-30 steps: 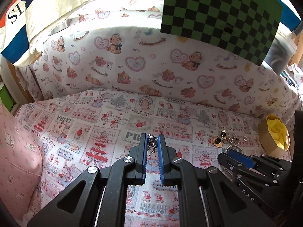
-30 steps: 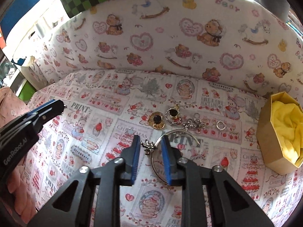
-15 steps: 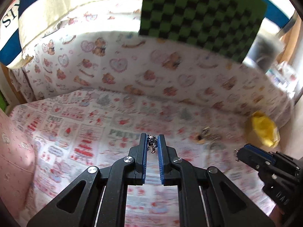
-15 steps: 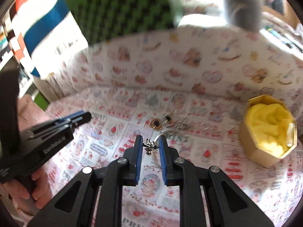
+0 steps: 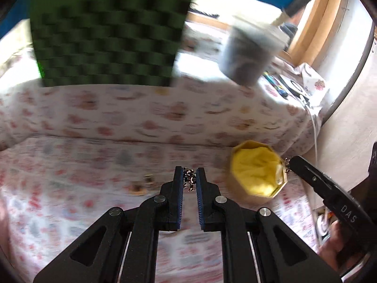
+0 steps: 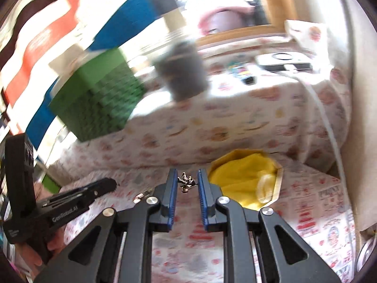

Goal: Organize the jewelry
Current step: 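Carry both earrings over the gold octagonal box and open both tools to drop them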

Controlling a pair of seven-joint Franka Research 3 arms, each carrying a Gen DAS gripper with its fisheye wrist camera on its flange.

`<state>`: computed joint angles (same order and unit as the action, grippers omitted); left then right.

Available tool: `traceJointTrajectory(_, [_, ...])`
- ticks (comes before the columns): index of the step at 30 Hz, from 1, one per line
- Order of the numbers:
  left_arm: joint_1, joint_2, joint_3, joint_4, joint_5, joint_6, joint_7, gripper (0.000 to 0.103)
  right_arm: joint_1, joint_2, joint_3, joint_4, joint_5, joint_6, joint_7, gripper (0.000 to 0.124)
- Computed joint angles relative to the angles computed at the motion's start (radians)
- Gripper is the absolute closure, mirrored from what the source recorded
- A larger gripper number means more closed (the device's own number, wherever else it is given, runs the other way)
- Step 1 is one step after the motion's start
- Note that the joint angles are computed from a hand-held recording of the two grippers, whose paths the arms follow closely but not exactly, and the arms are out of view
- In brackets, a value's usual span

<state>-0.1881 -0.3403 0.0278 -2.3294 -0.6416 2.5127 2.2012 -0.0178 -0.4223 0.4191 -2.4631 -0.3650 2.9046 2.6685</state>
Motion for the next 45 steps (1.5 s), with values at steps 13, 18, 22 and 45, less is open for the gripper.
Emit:
traceJointTrajectory(13, [-0.028,0.192,-0.122,0.124,-0.085,-0.099,0.007,0.093,0.013,0.025,-0.104,-0.102,0.168,0.098,-0.114,0.108])
traceJointTrajectory(18, [-0.019,0.221,-0.146,0.144,-0.115,-0.104,0.010,0.093,0.023,0.039,-0.110,-0.108,0.227,0.124,-0.165,0.108])
traceJointTrajectory(22, [-0.019,0.210,-0.156,0.126,-0.131,-0.046,0.029,0.093,0.000,0.051,-0.087,-0.099,0.239,0.132,-0.177,0.107])
traceJointTrajectory(45, [-0.159,-0.162,0.108,-0.145,-0.166,0.341,0.325,0.067,-0.134,-0.057,0.102,-0.081,0.079,0.079,-0.081,0.100])
